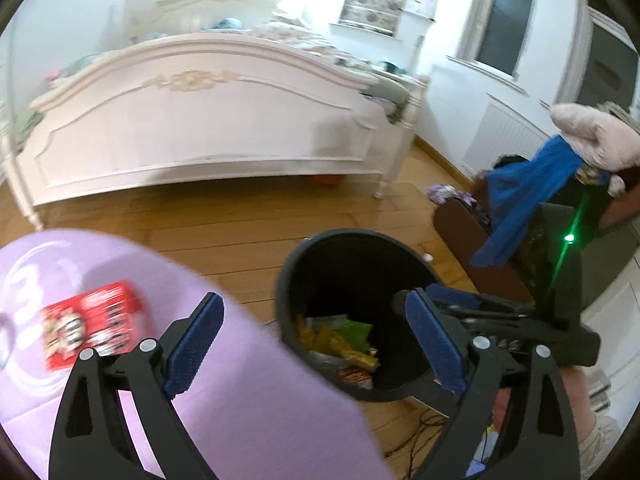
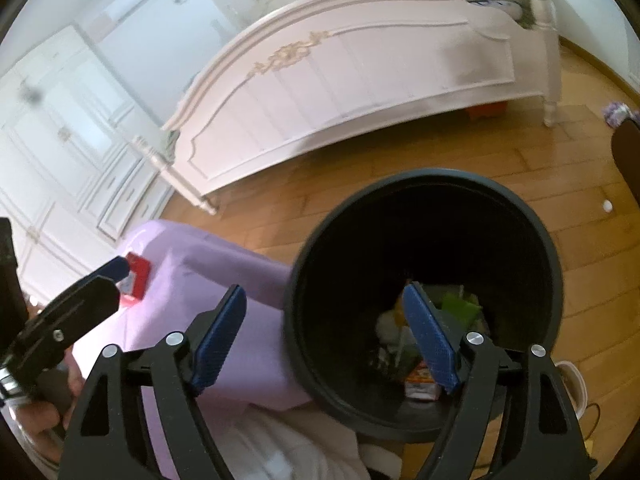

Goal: Collect trash
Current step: 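Move both open tools back over the table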

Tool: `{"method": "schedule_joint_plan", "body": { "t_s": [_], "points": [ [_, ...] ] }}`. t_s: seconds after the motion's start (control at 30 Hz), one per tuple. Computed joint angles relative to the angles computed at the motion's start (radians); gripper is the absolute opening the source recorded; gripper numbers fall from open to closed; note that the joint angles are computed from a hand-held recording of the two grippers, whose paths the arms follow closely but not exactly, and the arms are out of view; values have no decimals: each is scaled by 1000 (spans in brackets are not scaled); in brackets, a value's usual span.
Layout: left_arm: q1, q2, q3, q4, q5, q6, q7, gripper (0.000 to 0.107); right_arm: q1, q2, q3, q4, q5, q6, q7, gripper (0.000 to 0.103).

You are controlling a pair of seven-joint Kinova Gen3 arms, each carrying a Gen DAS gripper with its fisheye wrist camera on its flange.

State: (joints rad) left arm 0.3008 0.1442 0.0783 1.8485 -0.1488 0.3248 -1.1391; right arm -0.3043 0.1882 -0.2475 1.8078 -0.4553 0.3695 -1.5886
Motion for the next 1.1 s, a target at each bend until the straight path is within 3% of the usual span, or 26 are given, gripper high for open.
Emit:
{"method": "schedule_joint_plan", "body": {
  "t_s": [0.1,0.23,0.6,0.83,0.93,1.0,1.1],
  "points": [
    [8,-45,-41,43,-56,9,86,92,-52,2,17,-33,59,21,-52,80],
    [-27,-99,-45,95,-126,10,190,94,-116,10,30,-83,143,53,-123,80],
    [-206,-216,14,212,-187,-2,286,97,-253,57,34,-220,318,125,-247,80],
    [-322,-238,61,241,-330,47,433,97,-340,107,38,-328,408,186,-282,80],
    [-346,-232,46,246,-356,74,454,97,-403,137,56,-388,475,230,-316,80],
    [-350,-225,20,246,-336,82,425,97,-446,160,68,-432,520,260,-339,90],
    [-361,-214,-20,250,-289,76,370,97,-517,186,90,-480,601,287,-381,92]
  ]
}}
